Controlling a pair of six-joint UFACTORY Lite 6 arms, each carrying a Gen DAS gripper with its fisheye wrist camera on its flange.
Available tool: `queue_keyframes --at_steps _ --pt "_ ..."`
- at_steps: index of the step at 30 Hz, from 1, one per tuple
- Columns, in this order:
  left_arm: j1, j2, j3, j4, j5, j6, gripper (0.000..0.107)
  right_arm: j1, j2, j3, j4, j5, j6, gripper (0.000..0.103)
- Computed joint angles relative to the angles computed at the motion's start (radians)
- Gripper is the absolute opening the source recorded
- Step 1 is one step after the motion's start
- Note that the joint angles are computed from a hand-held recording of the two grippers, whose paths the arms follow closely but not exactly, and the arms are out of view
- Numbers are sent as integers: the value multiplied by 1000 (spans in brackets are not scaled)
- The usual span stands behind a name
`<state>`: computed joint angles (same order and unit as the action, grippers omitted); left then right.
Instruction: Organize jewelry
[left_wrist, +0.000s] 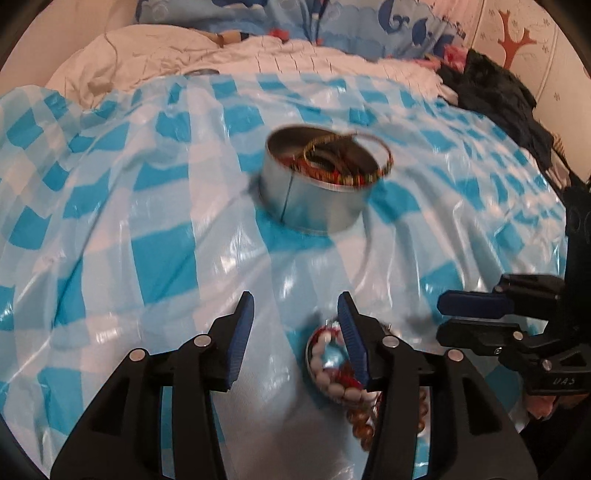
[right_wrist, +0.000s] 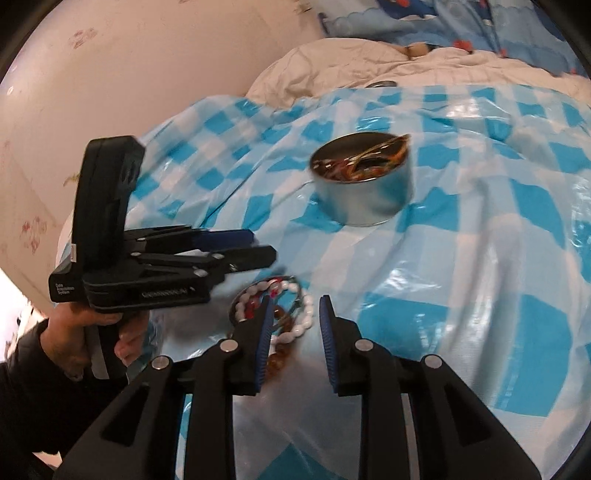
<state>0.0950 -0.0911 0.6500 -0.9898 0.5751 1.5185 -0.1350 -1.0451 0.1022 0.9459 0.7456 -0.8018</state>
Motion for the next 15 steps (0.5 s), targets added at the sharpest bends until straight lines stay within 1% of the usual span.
queue_keyframes --at_steps 2,3,5,6,9,10,11,15 --pt "0 -12 -18 2 -34 17 45 31 13 -3 27 -15 -16 24" --pt "5 -14 -20 0 -45 22 45 70 29 0 34 -46 -10 23" --pt "50 3 0 -4 -25 26 45 145 79 11 64 -110 -14 23" --pt "70 10 11 -5 -12 26 45 216 125 22 56 -183 22 22" --pt "125 22 40 -13 28 27 47 314 244 41 89 -301 29 19" --pt "130 21 43 -17 31 29 48 334 282 49 95 -330 29 17" --pt "132 20 47 -20 31 28 49 344 313 53 107 -348 21 16" --pt "134 15 57 -23 42 17 50 319 345 60 126 -343 -3 16"
